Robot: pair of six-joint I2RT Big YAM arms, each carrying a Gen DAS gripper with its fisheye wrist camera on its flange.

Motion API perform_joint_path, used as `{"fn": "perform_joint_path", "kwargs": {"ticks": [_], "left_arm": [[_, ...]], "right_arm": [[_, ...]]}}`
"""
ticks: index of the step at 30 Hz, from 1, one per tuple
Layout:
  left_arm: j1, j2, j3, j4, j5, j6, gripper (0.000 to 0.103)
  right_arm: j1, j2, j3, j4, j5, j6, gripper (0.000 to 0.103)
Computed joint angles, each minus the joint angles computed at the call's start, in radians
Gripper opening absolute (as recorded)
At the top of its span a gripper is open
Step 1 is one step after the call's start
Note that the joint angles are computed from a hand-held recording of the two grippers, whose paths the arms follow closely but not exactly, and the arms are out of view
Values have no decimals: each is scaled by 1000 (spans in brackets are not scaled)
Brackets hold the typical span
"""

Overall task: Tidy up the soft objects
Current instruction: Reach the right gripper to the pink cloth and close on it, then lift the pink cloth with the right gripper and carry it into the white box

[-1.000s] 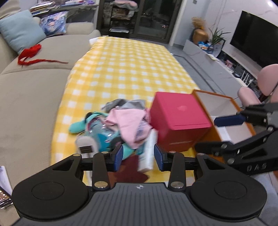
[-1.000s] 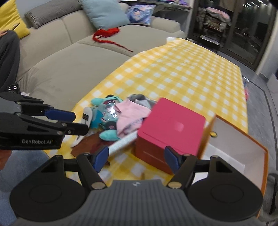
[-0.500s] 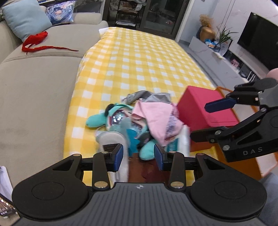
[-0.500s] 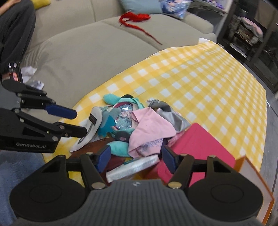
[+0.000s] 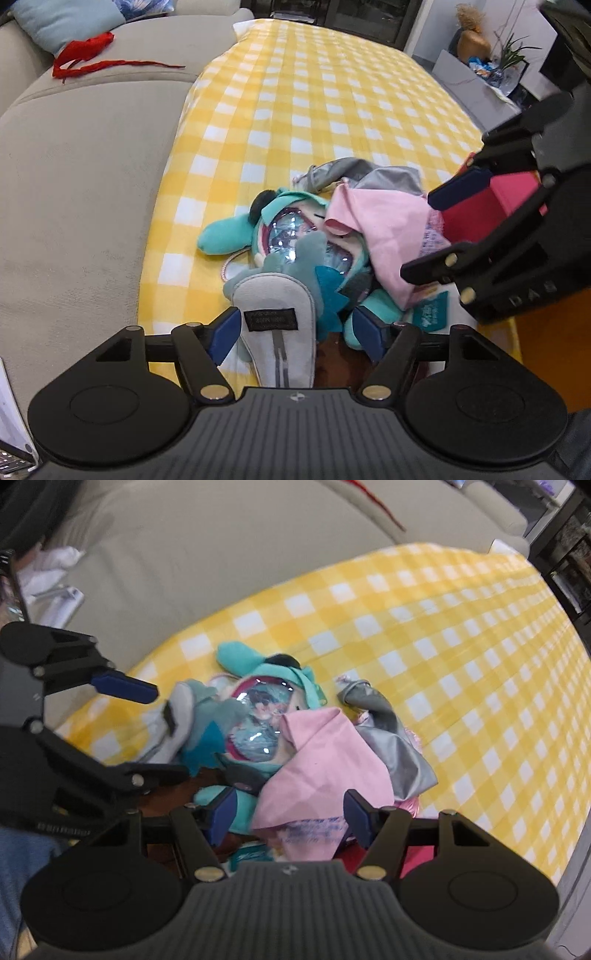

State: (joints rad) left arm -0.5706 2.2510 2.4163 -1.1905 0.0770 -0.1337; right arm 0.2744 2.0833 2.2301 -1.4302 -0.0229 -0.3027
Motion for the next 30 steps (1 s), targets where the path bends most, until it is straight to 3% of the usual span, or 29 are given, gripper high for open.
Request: {"fn": "perform_joint_path", "kwargs": {"ticks": [5,9,13,15,17,22,30], "left_arm": [[4,35,46,-19,0,-48,74],[12,35,40,-11,25,-67,67],[17,28,32,-4,43,-68,62],[21,28,33,-5,55,-75,60],[24,20,19,6,63,-92,58],[23,15,15,4,57,-104,55],[21,-26,-17,27,49,-114,55]], "right_arm": [[-8,136,206,-132,-8,37,68],[-6,213,312,-204,2,42,63],[-4,236,331,-241,5,23,46],[-4,228,314,-237,0,8,19],[-5,214,290,-232,-18,-7,0],[1,142,179,-159,-2,-51,0],[-10,84,186,-140,-35,-52,0]]}}
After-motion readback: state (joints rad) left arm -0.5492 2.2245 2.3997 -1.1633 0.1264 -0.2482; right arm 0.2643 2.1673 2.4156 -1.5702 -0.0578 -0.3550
